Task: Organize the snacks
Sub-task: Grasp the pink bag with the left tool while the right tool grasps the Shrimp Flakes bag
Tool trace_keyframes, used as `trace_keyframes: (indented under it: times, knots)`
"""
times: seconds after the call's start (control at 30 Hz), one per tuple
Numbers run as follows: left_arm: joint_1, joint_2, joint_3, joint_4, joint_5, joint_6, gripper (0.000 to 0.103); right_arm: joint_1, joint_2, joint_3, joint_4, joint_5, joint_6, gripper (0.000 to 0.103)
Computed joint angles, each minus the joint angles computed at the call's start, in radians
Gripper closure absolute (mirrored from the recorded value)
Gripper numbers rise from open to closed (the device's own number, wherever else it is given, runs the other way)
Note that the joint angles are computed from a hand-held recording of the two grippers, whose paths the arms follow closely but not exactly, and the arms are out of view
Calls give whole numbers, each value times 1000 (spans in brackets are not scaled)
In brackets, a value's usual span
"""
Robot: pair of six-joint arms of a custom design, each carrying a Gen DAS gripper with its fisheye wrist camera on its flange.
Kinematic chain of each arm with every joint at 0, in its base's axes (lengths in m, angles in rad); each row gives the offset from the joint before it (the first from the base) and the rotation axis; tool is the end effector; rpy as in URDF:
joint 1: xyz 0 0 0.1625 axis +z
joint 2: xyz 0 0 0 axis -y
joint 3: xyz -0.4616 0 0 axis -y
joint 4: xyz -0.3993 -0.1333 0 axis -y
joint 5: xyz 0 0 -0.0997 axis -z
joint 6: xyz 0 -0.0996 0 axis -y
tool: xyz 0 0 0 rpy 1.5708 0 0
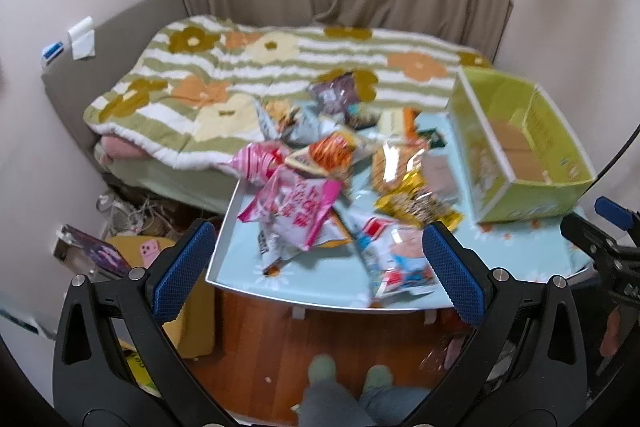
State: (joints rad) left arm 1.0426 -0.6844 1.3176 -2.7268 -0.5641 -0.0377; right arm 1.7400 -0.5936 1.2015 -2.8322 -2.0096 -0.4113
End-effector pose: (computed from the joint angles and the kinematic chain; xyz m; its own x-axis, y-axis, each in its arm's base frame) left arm -0.2116 -0.7941 0.2217 -0.6904 -0.1231 -0.7128 0.4109 0.7442 -0.5266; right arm 0.2319 -0.8170 0.1817 -0.8043 -0.2192 0.5523 -0.4967 0.7582 -0.4224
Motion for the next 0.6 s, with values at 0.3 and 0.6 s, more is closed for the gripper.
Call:
trace_keyframes:
  times: [0.3, 0.6]
  knots:
    - [125, 101, -222, 263, -74, 89, 1, -4, 152, -216, 288, -1, 165, 1]
    - [211, 228, -493, 500, -174, 186, 1, -9, 311, -433, 500, -48, 314, 1]
